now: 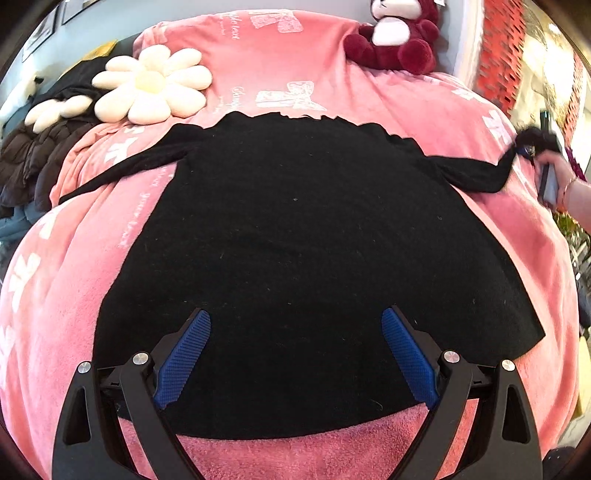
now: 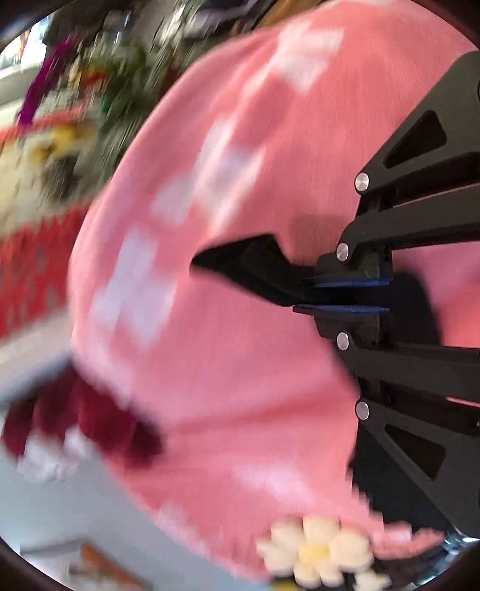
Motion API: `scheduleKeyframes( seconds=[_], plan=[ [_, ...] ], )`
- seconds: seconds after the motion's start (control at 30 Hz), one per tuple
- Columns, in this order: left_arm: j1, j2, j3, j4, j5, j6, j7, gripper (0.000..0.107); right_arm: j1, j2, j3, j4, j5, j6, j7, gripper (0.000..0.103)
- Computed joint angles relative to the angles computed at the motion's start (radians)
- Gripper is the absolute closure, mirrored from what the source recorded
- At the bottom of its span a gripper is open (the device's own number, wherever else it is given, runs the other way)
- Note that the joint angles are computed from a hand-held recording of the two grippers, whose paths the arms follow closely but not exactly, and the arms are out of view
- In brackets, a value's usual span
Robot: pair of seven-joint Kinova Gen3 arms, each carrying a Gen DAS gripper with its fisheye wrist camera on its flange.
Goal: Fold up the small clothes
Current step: 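Grasp a sleeve cuff with the right gripper and fold it across the body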
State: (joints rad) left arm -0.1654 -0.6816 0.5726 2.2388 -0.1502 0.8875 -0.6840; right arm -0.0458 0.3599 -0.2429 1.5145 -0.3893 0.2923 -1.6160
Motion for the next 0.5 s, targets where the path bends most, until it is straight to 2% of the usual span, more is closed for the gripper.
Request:
scheduleKeyframes(
  seconds=[0.07, 0.17, 0.3, 0.4, 0.5],
  plan=[
    [0.007, -0.013, -0.024, 0.004, 0.007, 0.000, 0.001, 0.016, -0.023, 0.000, -0.057, -0.053, -0.066, 0.021, 0.081, 0.097],
    [0.008, -0.032, -0.052, 0.010, 0.014, 0.001, 0.000, 0.016, -0.155, 0.032, -0.063, -0.174, -0.111, 0.099, 0.154, 0.097],
    [0.019, -0.050, -0.105, 0.023, 0.038, -0.008, -0.005, 0.016, -0.340, 0.148, -0.115, -0.338, 0.022, 0.194, 0.098, 0.097],
    [0.027, -0.063, -0.147, 0.037, 0.057, -0.020, -0.012, 0.016, -0.479, 0.256, -0.118, -0.442, 0.144, 0.291, 0.018, 0.093],
    [0.027, -0.070, -0.168, 0.046, 0.070, -0.023, -0.020, 0.016, -0.605, 0.332, -0.050, -0.515, 0.211, 0.407, -0.063, 0.090]
  ],
)
